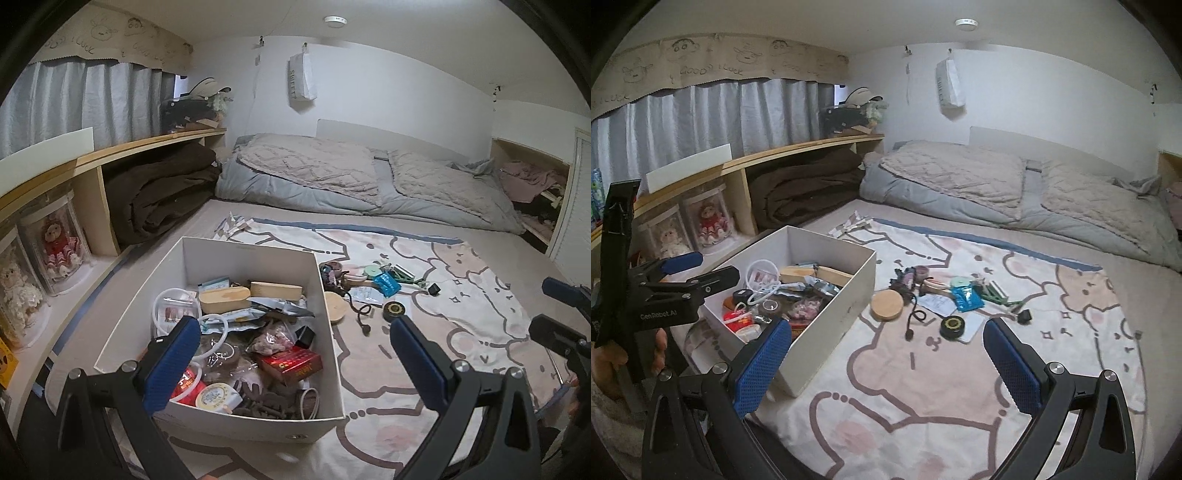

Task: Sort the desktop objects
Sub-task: 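Withdraw both open tools from the box toward the items on the bedsheet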

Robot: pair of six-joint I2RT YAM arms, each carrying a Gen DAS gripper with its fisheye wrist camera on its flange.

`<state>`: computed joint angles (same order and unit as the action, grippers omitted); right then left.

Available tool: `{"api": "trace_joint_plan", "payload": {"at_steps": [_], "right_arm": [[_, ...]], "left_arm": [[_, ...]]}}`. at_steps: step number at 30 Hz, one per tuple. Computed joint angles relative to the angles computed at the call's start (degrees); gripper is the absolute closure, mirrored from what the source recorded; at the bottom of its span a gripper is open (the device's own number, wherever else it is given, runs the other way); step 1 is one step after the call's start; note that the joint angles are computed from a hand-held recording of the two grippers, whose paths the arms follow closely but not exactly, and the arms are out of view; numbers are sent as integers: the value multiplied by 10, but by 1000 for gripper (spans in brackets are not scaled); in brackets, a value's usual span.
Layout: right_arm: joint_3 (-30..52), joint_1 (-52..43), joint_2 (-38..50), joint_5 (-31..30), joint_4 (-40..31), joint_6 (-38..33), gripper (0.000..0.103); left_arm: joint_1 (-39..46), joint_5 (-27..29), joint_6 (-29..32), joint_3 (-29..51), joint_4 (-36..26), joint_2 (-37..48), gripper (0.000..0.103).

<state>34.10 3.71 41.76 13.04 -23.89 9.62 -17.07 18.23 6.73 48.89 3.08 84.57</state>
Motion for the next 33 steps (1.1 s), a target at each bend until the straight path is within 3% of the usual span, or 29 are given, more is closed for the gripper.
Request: {"api": "trace_joint_plan", "payload": {"at_steps": [8,17,33], "right_arm": [[24,9,-21,42,-43,19,0],[4,-52,-14,8,-18,3,0],[-23,-206,25,-102,75,-64,0]], "left_arm": [[-5,4,12,-11,-17,-39,0],[-44,-8,-5,-14,-10,-52,0],[-145,-58,-36,46,38,34,0]]}}
